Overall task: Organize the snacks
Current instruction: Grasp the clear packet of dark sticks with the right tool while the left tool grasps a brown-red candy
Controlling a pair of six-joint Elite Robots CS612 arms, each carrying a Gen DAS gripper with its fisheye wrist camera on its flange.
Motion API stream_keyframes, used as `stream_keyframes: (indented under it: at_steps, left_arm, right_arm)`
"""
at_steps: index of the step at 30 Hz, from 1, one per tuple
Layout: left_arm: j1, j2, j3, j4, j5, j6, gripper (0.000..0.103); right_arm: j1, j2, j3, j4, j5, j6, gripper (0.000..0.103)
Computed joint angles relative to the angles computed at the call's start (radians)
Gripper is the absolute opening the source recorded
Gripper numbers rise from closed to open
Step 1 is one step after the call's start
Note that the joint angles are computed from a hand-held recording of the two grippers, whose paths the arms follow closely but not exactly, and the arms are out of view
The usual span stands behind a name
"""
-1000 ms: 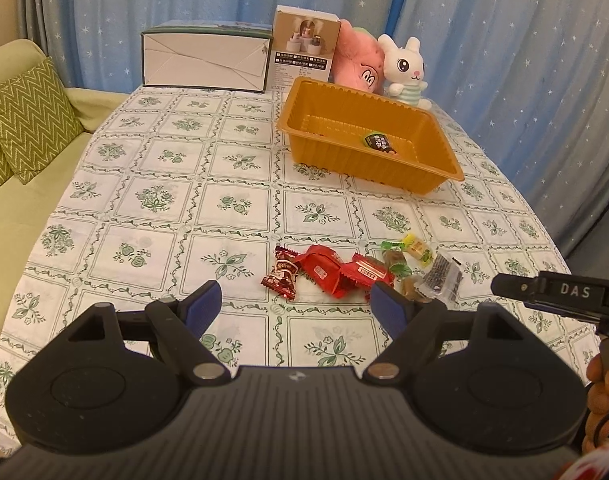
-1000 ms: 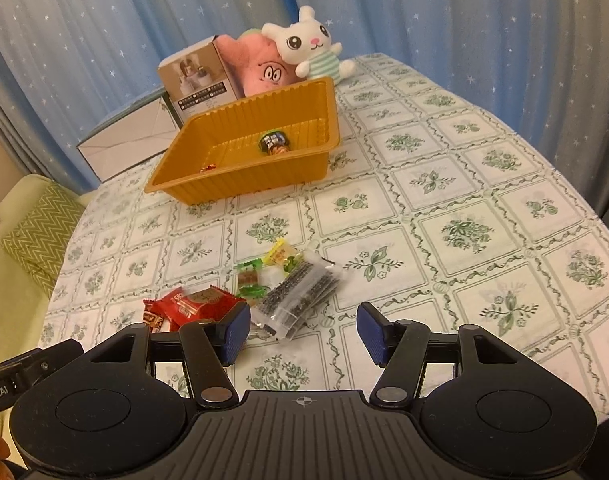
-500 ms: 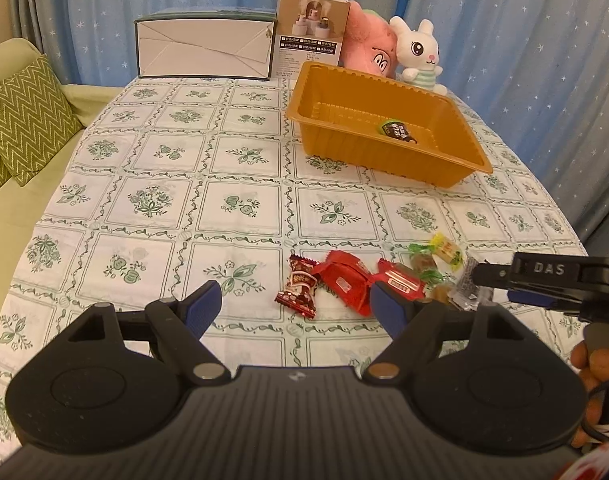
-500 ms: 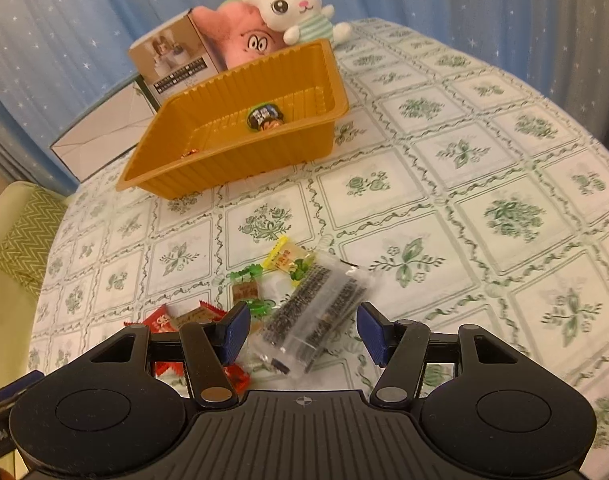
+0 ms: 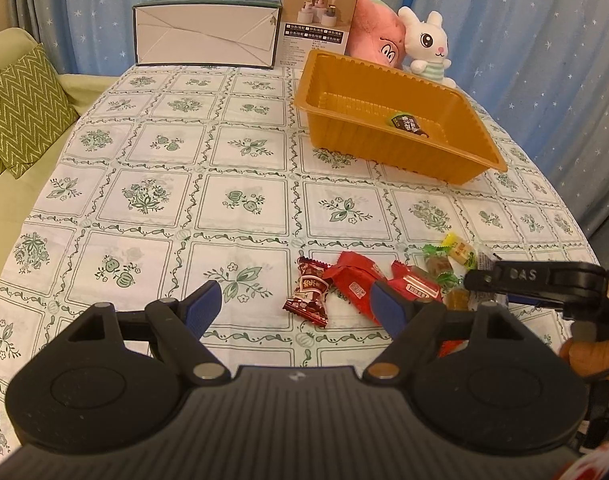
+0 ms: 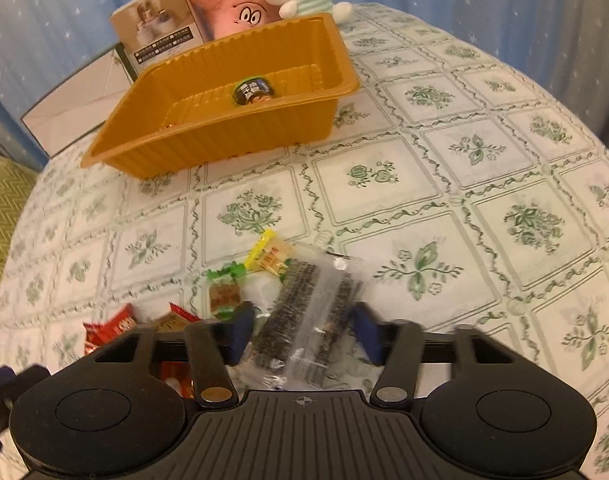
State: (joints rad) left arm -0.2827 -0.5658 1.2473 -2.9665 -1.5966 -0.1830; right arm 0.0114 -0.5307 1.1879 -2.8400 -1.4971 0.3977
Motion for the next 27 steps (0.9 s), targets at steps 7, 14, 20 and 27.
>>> stream_keyframes:
  at_steps: [7,14,20,27]
  left_arm:
    - [0.002,0.002,-0.003,0.012,-0.008,0.023,0.08]
    - [0.002,0.018,-0.032,0.061,-0.012,0.106,0.069]
    - [-0.003,0.048,-0.073,0.086,-0.005,0.204,0.056]
    - [0.001,0.09,-0.134,0.119,-0.052,0.263,0.038]
  right_arm:
    - [-0.012,-0.042,0.088,-0.049,0.006,-0.116,0.039]
    - [-0.015,-0.067,0.16,-0.119,-0.03,-0.215,0.04]
    - [-0.014,-0.065,0.165,-0.12,-0.033,-0.207,0.043]
    - [-0.015,-0.063,0.165,-0.133,-0.036,-0.211,0.044]
